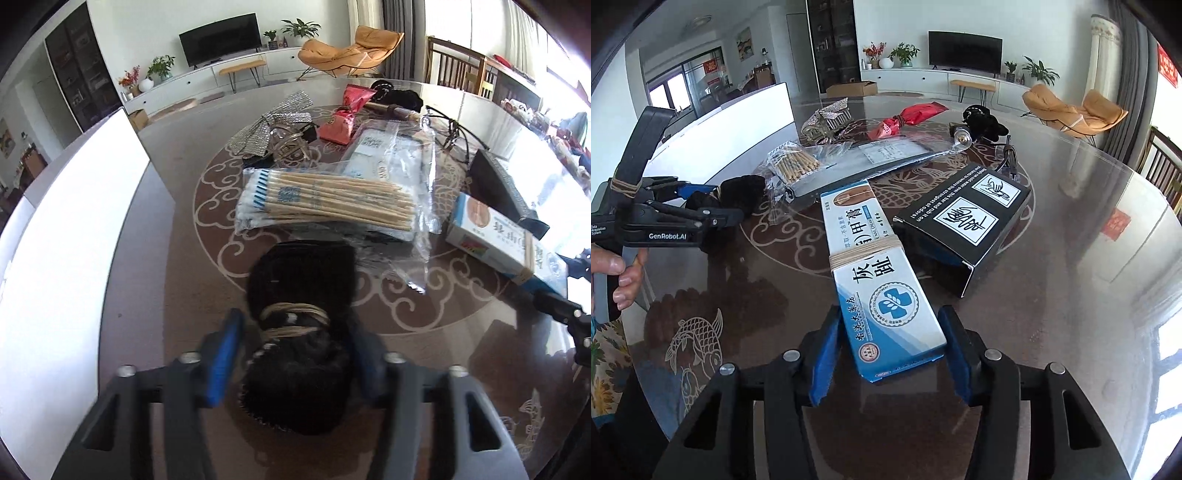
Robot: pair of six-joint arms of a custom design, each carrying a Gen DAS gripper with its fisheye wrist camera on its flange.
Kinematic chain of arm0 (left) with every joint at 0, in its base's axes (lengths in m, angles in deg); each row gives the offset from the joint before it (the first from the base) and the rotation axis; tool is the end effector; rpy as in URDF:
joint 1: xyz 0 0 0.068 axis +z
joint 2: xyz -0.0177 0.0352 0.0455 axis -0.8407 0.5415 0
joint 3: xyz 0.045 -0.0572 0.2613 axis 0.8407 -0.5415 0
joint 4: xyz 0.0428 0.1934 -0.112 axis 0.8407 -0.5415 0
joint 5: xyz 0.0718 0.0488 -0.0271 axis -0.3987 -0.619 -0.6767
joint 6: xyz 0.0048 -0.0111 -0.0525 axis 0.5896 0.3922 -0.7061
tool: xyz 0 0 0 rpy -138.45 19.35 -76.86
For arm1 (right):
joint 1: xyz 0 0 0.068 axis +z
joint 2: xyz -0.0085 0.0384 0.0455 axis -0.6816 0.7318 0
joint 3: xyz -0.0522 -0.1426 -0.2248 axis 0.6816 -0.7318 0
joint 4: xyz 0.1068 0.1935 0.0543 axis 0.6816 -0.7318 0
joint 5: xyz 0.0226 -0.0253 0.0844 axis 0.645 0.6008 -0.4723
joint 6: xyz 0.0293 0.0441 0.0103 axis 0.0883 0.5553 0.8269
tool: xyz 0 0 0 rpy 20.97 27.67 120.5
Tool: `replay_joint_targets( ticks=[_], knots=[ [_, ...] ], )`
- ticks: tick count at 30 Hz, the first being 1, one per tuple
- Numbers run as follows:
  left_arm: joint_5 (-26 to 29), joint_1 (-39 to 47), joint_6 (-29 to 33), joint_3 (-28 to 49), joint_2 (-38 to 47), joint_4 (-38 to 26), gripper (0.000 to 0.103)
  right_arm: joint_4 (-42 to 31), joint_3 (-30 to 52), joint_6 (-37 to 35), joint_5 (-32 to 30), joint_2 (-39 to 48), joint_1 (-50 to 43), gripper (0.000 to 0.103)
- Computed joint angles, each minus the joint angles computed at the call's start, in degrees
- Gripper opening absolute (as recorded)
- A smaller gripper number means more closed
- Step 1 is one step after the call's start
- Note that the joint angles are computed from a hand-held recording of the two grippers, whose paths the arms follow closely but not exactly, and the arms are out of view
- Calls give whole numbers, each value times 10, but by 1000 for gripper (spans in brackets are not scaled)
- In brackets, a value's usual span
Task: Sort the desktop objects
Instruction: 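Lift the pouch and the nail cream box and carry both toward the cardboard tray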
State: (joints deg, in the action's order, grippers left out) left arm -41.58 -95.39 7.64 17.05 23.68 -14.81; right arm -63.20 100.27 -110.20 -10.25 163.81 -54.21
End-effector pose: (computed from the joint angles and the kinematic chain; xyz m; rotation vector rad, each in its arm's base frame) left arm 0.2555 -0.1817 0.1306 -0.0884 2.5831 0.1599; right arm 0.2721 -0.0357 0.1084 -0.8287 2.3587 0.3526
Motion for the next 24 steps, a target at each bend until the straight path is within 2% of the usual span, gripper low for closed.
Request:
replay_joint_targets(
  ticks=[7, 10, 12, 13, 14, 17, 22, 24],
  knots=[
    [-10, -86, -162, -14, -13, -41, 38, -20, 11, -2, -18, 6, -13, 54],
    [-26, -130, -207, -16, -10, -54, 44, -37, 0, -15, -21, -8, -24, 54],
    [-26, -136, -206, -18, -8, -55, 62, -72, 16, -32, 2, -14, -9, 54],
    [-23, -133, -202, -16, -4, -60, 76, -108, 39, -37, 11, -9, 0, 54],
    [-20, -129, -195, -20, -7, -58, 80, -152, 70, -41, 16, 1, 8, 54],
    [13, -102, -167, -38, -22, -38, 80, -270, 168, -49, 46, 43, 47, 72],
    [53, -73, -124, -15, -19, -62, 80, -326, 262, -28, 114, 82, 126, 72],
    [60, -70, -110, -8, -18, -62, 68, -356, 301, -18, 131, 101, 149, 70]
  ],
)
